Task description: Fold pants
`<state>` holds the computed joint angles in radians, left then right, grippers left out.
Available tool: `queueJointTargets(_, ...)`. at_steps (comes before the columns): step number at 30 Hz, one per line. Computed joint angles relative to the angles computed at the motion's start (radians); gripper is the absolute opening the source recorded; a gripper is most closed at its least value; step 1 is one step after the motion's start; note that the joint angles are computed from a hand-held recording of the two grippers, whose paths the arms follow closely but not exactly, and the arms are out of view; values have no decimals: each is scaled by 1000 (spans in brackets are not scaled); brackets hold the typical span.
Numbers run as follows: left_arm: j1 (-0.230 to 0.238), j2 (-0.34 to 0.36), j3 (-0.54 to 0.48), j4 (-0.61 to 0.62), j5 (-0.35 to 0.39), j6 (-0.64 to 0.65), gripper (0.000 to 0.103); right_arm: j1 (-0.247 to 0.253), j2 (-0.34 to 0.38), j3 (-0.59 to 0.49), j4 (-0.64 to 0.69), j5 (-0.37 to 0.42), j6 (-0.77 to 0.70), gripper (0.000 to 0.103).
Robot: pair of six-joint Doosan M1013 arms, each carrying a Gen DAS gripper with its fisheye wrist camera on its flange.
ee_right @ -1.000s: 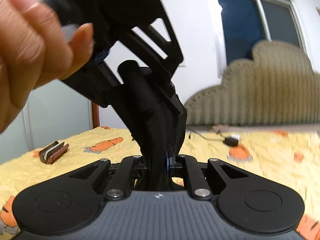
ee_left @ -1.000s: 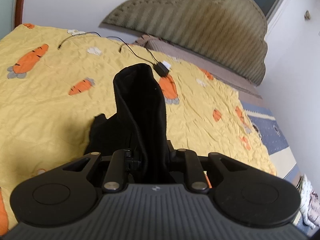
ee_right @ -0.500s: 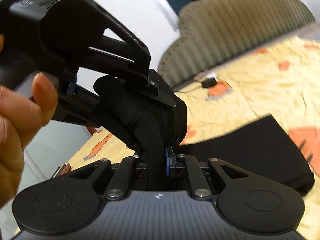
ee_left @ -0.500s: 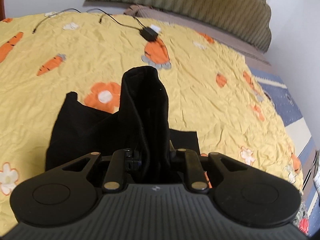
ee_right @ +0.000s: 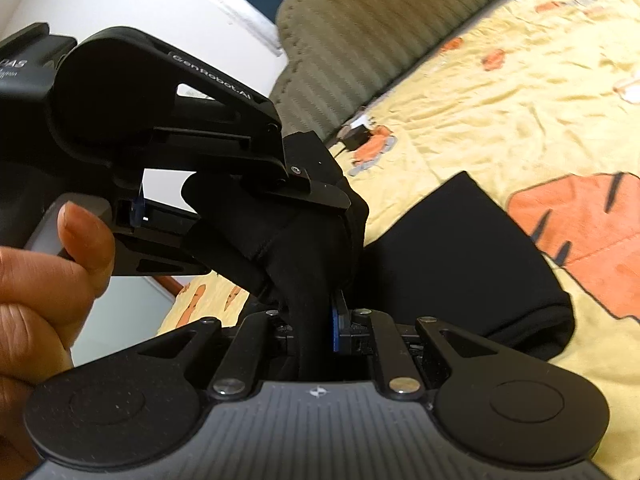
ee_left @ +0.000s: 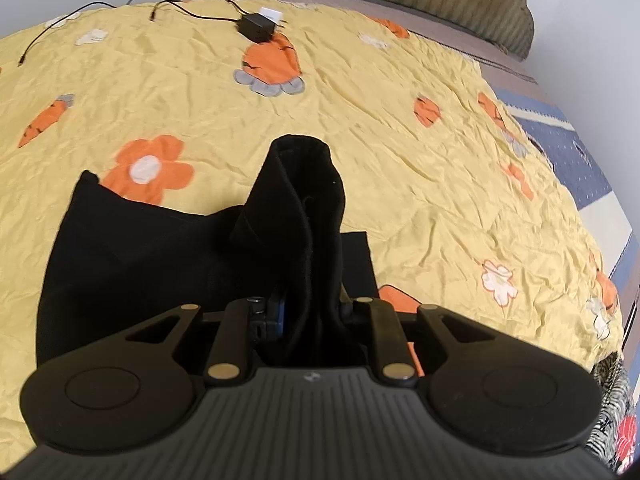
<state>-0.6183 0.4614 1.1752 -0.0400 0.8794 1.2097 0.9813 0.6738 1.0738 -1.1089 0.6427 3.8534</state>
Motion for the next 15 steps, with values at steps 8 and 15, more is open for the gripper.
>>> queueJointTargets(8, -12, 14, -4, -59, -23, 87, 33, -10, -25, 81, -25, -71, 260, 11)
queueJointTargets(15, -13, -21, 30, 18, -110, 29, 65, -10, -38, 124, -74, -115, 475, 11)
